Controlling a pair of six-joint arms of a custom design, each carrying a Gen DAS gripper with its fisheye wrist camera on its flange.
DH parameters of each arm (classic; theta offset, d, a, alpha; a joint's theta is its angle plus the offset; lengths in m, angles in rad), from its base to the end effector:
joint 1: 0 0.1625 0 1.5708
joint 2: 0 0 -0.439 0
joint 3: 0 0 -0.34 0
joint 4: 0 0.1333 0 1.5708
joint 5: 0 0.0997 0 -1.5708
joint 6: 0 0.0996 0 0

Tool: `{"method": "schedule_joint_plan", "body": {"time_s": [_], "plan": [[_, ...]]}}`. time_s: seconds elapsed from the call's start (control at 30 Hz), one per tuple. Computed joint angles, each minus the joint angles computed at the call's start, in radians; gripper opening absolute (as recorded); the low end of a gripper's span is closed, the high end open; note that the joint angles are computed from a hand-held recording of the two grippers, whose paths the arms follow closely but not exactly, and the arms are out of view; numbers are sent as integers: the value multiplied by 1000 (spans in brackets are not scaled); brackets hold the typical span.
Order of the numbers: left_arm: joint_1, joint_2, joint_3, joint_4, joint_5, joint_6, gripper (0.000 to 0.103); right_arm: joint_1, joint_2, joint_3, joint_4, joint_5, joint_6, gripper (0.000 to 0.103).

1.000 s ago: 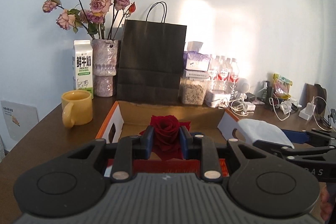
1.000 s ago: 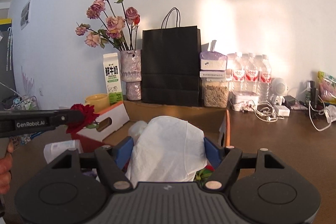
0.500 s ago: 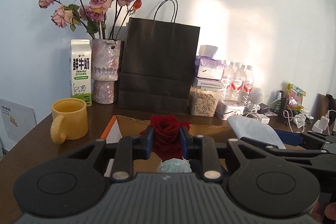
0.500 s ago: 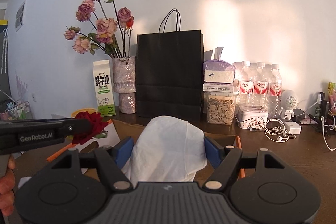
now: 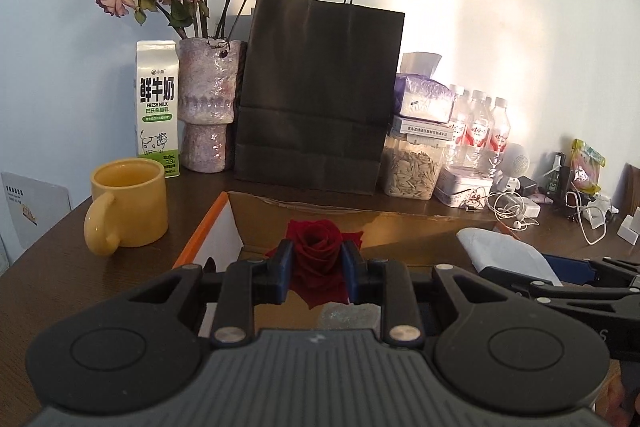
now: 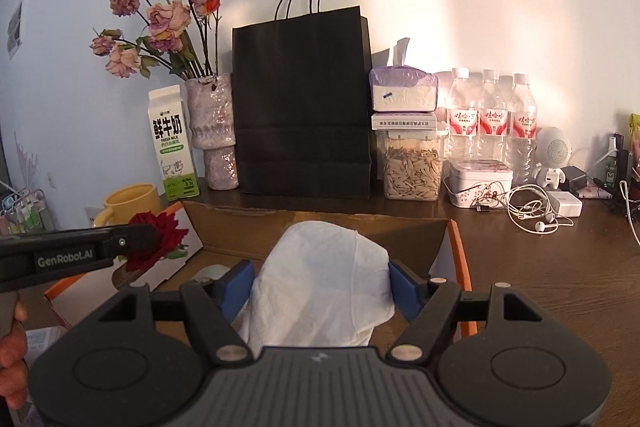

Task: Organize objects
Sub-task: 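Carry the rose and tissue into the cardboard box and release both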

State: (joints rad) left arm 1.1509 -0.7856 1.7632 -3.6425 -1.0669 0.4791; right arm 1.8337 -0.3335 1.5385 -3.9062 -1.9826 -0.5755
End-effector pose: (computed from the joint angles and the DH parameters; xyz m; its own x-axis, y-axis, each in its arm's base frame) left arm -0.0886 -0.6434 0.2396 -0.7786 0.1623 -0.6062 0.6152 0.3878 -0.6863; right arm 0.2621 -0.6145 0.0400 -0.7610 -0.1305 0.6355 -0.6258 0.4060 -0.6660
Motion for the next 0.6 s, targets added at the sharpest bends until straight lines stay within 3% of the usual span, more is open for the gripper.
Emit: {"method": "schedule_joint_plan", "body": {"time_s": [0.13,0.17,0.23,0.27,0.3,0.6], "plan": [[0,3,5,-15,-1,6,30,1,5,-5,-3,-10,-3,75],[1,3,9,-24,-7,8,36,1,6,-5,-3,-11,-1,80],[3,3,14,-40,-16,10,62,1,8,-7,-5,-19,5,88],[1,4,16,-49,-11,8,93,1,9,-8,-10,-20,4,93],[-3,9,18,-76,1,14,103,0,10,-9,-11,-22,5,102],[-7,10,19,-90,14,20,103,-1,7,1,-21,-14,6,103]]}}
